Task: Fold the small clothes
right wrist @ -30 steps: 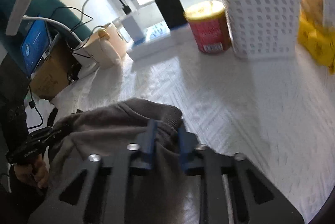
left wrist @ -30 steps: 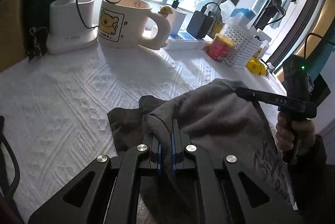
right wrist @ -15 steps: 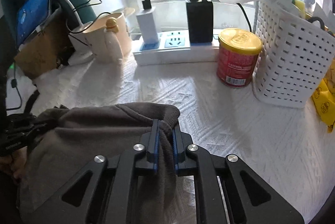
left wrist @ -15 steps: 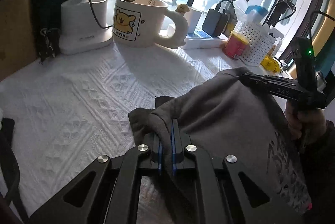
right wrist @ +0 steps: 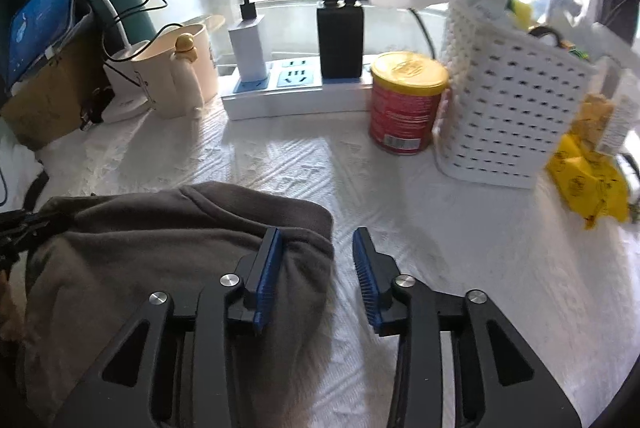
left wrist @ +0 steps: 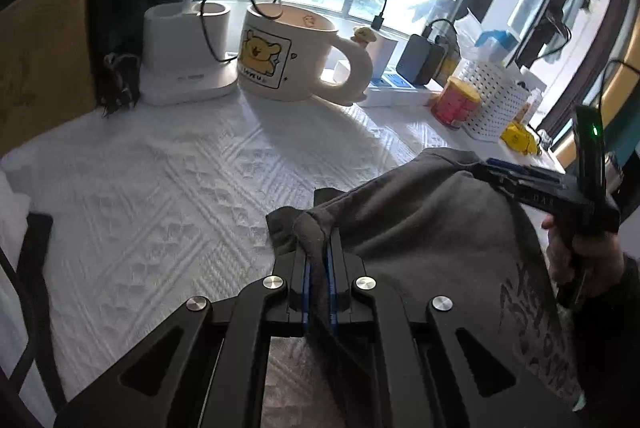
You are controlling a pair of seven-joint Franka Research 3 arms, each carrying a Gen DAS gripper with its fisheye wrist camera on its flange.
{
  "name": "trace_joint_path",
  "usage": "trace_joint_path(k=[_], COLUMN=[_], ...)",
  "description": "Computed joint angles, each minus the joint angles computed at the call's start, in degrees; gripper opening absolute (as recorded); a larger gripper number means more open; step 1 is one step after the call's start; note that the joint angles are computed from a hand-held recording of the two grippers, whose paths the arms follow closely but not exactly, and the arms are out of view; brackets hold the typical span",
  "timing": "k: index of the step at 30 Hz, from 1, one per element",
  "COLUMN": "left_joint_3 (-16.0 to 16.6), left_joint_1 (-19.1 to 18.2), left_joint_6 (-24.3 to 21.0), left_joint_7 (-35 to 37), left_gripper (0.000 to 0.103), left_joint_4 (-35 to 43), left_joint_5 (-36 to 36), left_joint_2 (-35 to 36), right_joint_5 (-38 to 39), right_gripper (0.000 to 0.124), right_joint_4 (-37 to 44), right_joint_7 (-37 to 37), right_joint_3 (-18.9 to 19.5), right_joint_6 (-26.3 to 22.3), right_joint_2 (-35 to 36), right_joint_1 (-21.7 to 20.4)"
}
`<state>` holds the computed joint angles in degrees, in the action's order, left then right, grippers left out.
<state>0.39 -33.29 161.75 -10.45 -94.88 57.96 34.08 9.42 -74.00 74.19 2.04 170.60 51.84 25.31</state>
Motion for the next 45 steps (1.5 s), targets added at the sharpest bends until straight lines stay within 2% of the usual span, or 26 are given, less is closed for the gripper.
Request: trace_joint_path(k=[2, 4, 9, 12, 14, 17, 22, 24, 26, 31, 36, 39, 40, 41, 42, 45], left_joint_3=[-0.2, 0.3, -0.8, -1.5, -2.5, -3.7, -5.2, -5.8, -6.1, -6.7, -7.2, -7.5, -7.3, -6.9, -6.4, -6.0], left_joint_1=[-0.2, -0.9, -1.2, -1.5, -1.4, -2.0, -2.4, -2.8, -3.3, -4.4, -5.5, -6.3, -6.8, -7.4, -8.1, -8.7], left_joint_6=[-0.5, -0.5, -2.2, -1.2, -0.7, -2.2, -1.0, -0.7, -0.1, 1.7, 2.1, 1.5, 1.2, 1.0, 1.0, 2.0], left_joint_7=[-0.2, -2.2, -4.7, -6.9, -7.0, -6.6, -6.9, -6.8, -7.3, -7.4, -6.3, -5.3, -5.4, -6.2, -7.5, -10.7], left_gripper=[0.006, 0.006, 0.006, 0.007, 0.008, 0.011, 0.013, 0.028, 0.035, 0.035, 0.035, 0.036, 0.037, 0.044, 0.050, 0.052], left_joint_4=[-0.4, -1.1, -2.6, -3.3, -3.4, -3.4, -5.1, -5.6, -5.9, -6.9, -8.0, -8.1, -8.0, -7.9, -7.9, -8.2], left_joint_5=[-0.4, 0.7, 2.4, 5.0, 5.6, 5.4, 5.5, 5.1, 4.9, 3.7, 1.5, 0.1, 0.2, 0.7, 1.5, 3.0], left_joint_2=[-0.6, -1.7, -4.3, -5.5, -5.7, -5.9, -6.9, -7.0, -7.0, -6.7, -6.9, -6.6, -6.6, -6.6, -6.6, -6.6], right_joint_5=[-0.7, -0.6, 0.9, 1.7, 2.3, 3.1, 4.6, 5.2, 5.7, 6.9, 6.8, 6.1, 5.6, 5.1, 3.9, -0.8], right_gripper=[0.041, 0.041, 0.042, 0.042, 0.042, 0.042, 0.042, 0.042, 0.042, 0.042, 0.042, 0.042, 0.042, 0.042, 0.042, 0.042], right_joint_4=[-3.4, -6.4, -13.9, -18.1, -20.8, -25.1, -32.1, -35.0, -37.1, -42.3, -47.9, -51.1, -52.5, -53.5, -54.8, -58.1], right_joint_7=[1.6, 2.2, 2.0, 1.8, 1.7, 1.4, 1.0, 0.8, 0.7, 0.2, 0.7, 1.2, 1.5, 1.9, 2.7, 6.0], right_joint_3=[-2.7, -3.0, -1.3, -0.8, -0.7, -0.3, 0.2, 0.6, 0.5, 1.5, 6.7, 8.4, 9.3, 10.1, 12.0, 17.6], right_joint_6=[2.5, 4.2, 7.8, 9.6, 10.7, 12.6, 15.8, 17.0, 17.8, 19.7, 21.8, 23.0, 23.5, 23.9, 24.2, 25.5], right_joint_2=[-1.7, -3.5, -8.1, -10.6, -12.2, -14.7, -18.9, -20.6, -21.7, -24.3, -27.1, -28.7, -29.3, -29.7, -30.2, -30.8], right_joint_1=[2.0, 2.3, 0.9, 0.6, 0.7, 0.5, 0.7, 0.7, 1.1, 0.5, -4.7, -6.6, -7.6, -8.6, -10.7, -17.5])
